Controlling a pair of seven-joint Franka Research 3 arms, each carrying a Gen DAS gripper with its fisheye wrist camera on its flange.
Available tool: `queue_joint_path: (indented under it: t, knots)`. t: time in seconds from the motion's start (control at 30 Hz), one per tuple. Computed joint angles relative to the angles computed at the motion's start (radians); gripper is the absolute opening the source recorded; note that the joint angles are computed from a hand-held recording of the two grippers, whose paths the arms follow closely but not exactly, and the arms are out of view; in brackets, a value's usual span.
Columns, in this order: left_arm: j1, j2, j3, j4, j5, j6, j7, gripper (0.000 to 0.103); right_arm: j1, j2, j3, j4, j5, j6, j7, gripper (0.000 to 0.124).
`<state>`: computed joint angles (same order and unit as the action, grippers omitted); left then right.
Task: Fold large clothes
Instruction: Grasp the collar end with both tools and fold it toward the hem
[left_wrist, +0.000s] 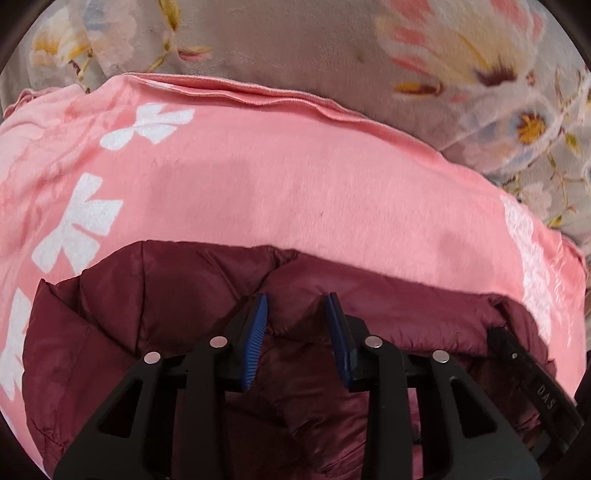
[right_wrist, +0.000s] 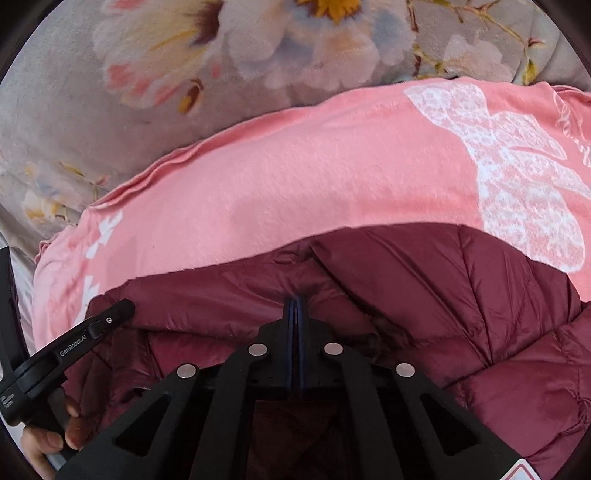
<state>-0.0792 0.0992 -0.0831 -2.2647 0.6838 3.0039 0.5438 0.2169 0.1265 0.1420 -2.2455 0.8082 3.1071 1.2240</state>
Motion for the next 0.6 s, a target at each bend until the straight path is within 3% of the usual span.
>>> queue_joint_path:
  t: [0.2, 0.3, 0.5, 0.6]
  knots:
    - [-0.017, 0.016, 0.014, 0.010, 0.084, -0.025, -0.047, 0.030, 0.027, 0.025, -0.031, -0.006, -0.103, 0.026, 0.071, 0.000]
    - [-0.038, 0.019, 0.037, 0.018, 0.217, -0.032, -0.162, 0.030, 0.080, 0.034, -0.086, -0.026, -0.237, 0.068, 0.179, 0.000]
    - [-0.041, 0.029, 0.041, 0.040, 0.428, -0.050, -0.348, 0.030, -0.027, 0.045, 0.026, -0.021, -0.212, 0.087, 0.156, 0.000]
    - [-0.027, 0.031, 0.033, 0.042, 0.456, -0.037, -0.378, 0.030, -0.015, 0.046, 0.014, -0.024, -0.228, 0.094, 0.171, 0.000]
